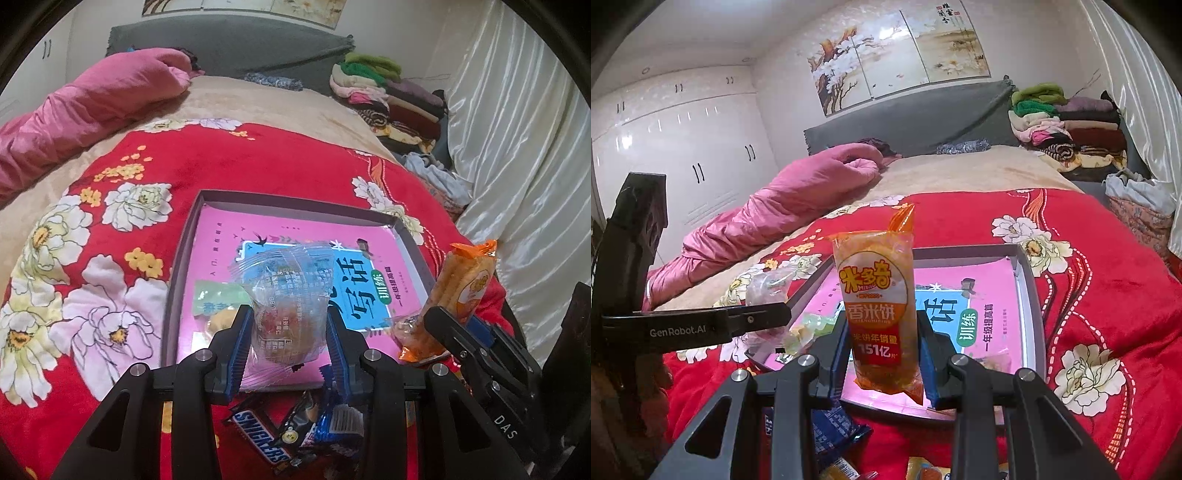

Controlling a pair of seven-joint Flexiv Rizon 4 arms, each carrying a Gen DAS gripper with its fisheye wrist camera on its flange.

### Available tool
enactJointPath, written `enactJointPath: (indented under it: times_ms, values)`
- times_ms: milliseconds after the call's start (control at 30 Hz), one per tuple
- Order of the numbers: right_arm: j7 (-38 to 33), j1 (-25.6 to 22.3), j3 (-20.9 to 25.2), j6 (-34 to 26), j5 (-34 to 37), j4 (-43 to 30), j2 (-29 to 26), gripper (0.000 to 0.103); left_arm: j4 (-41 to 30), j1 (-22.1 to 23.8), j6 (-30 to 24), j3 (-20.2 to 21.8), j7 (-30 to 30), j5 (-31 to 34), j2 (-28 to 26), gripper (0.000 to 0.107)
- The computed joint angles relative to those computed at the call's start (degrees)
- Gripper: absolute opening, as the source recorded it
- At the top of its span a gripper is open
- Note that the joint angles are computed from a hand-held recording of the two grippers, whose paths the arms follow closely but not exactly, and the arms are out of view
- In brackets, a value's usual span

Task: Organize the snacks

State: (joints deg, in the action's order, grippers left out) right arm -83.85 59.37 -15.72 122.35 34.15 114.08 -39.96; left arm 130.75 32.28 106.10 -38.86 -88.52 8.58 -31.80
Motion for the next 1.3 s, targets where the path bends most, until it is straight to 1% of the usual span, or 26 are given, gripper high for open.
enactJointPath:
  times_ms: [100, 367, 433, 633, 700, 1000, 1300]
  values:
    - [0.1, -0.2, 0.0, 0.0, 0.1, -0.1, -0.2, 0.034, -0.8, -1.1, 0.4, 0.8, 0.6, 0.4, -0.8, 0.041]
    - [1.2, -1.5, 0.8, -0.7, -1.0, -0.6, -0.8, 0.034, -3.0, -3.8, -1.3, 2.6, 1.8, -1.5, -2.4, 0.041]
    - [1.8, -1.9, 1.0, -1.0, -1.6, -0.8, -0.9, 0.034, -3.2, -3.4, -2.0, 1.9, 2.2, -1.8, -2.8, 0.041]
    - [3.3, -2.0, 0.4, -1.8, -2.8, -0.9, -1.6, 0.034, -3.8, -4.4, -2.2, 2.6, 3.4, -3.0, -3.3, 0.041]
    - [3.9, -2.2, 0.5, -1.9, -3.4, -0.8, -1.7, 0.034, -3.9, -4.2, -2.4, 2.3, 3.6, -3.3, -3.6, 0.041]
    - [7.3, -2.7, 0.3, -4.7, -7.5, -0.2, -2.0, 0.034, -4.4, -5.2, -3.8, 2.8, 5.2, -4.9, -4.5, 0.041]
    - [11.5, -4.6, 1.2, -6.6, -12.8, 0.4, -2.3, 0.034, -4.5, -6.1, -4.4, 3.1, 6.4, -6.1, -4.6, 0.041]
